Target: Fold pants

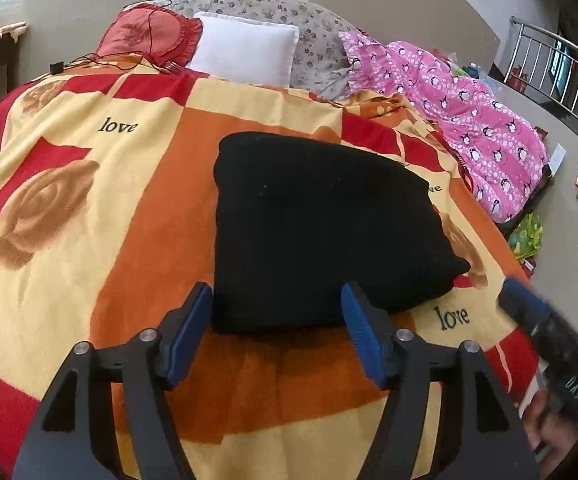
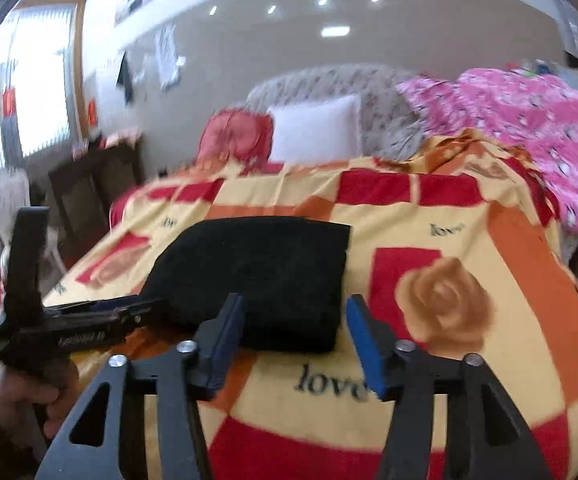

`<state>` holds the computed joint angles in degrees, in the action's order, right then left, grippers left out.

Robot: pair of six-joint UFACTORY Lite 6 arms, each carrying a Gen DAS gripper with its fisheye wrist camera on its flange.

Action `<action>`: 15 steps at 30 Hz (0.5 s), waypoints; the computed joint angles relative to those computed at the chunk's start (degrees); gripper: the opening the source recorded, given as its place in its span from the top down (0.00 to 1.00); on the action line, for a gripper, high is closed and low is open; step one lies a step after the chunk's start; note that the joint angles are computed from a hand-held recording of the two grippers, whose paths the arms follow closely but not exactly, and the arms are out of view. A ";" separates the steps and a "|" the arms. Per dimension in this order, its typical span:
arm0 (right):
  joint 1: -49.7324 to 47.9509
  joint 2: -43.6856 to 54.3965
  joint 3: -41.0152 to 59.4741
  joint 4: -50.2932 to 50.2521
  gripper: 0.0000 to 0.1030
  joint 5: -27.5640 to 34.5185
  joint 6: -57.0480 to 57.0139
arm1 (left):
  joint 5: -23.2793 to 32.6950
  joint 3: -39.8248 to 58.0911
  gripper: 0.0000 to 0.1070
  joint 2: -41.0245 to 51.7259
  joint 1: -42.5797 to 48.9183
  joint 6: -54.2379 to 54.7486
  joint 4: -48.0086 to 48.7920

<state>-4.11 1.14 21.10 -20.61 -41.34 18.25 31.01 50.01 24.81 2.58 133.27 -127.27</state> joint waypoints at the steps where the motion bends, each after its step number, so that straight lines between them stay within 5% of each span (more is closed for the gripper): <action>1: -0.69 -0.24 -0.58 -1.38 0.45 1.62 2.54 | -0.27 -0.68 0.38 -0.54 -0.44 1.59 -1.71; 15: -1.31 1.04 2.57 -5.47 0.43 8.81 8.59 | -1.43 -5.96 0.35 -4.40 -2.36 13.15 -13.67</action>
